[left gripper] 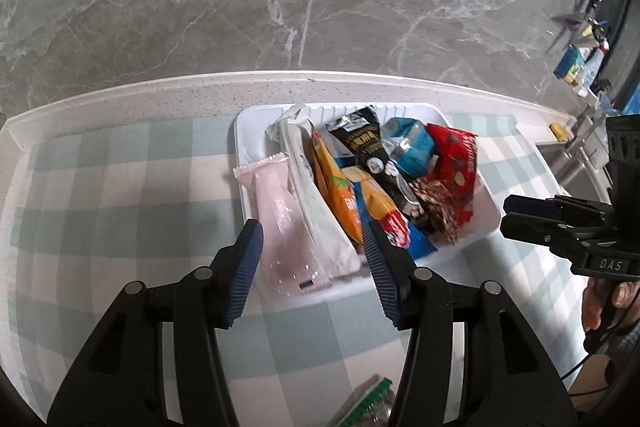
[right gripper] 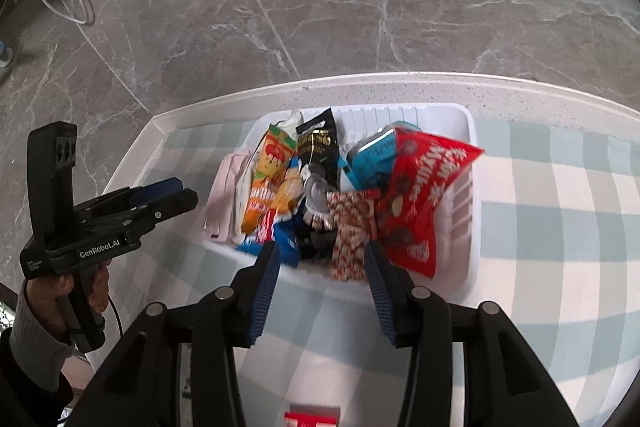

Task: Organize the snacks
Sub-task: 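Open both tools to drop the pink bag and patterned packet into the tray, then move both tools back over the remaining snacks on the cloth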

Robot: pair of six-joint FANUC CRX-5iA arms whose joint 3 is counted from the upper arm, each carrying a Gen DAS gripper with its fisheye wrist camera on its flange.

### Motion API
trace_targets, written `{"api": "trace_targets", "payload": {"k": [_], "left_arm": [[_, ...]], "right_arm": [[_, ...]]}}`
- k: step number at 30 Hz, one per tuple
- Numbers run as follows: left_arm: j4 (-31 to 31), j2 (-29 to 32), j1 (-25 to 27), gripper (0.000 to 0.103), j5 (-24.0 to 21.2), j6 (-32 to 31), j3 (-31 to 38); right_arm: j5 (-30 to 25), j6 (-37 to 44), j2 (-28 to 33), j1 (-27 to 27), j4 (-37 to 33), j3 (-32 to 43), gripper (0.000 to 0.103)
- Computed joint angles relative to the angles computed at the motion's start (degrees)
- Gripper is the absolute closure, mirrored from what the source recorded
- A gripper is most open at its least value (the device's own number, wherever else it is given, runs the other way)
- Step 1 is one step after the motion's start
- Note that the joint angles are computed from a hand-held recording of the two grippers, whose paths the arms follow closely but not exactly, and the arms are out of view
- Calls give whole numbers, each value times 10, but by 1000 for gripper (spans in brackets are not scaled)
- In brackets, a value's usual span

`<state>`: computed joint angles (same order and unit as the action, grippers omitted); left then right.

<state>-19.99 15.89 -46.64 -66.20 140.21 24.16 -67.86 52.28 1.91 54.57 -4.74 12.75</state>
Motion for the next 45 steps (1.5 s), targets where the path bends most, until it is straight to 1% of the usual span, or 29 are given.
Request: {"api": "trace_targets", "payload": {"k": [7, 16, 24, 30, 45], "left_arm": [[-21, -3, -36, 53, -29, 4, 13], [-23, -7, -70, 53, -45, 14, 9], [-18, -12, -90, 51, -48, 20, -3], [-14, -13, -101, 51, -49, 13, -8], [14, -10, -108, 51, -33, -13, -24]], "right_arm": [[-4, -34, -40, 30, 21, -35, 56], [-15, -85, -87, 77, 58, -74, 55], [-25, -130, -120, 112, 80, -103, 55], [-32, -165, -139, 138, 94, -121, 55], [-57, -234, -175, 192, 119, -157, 53]]}}
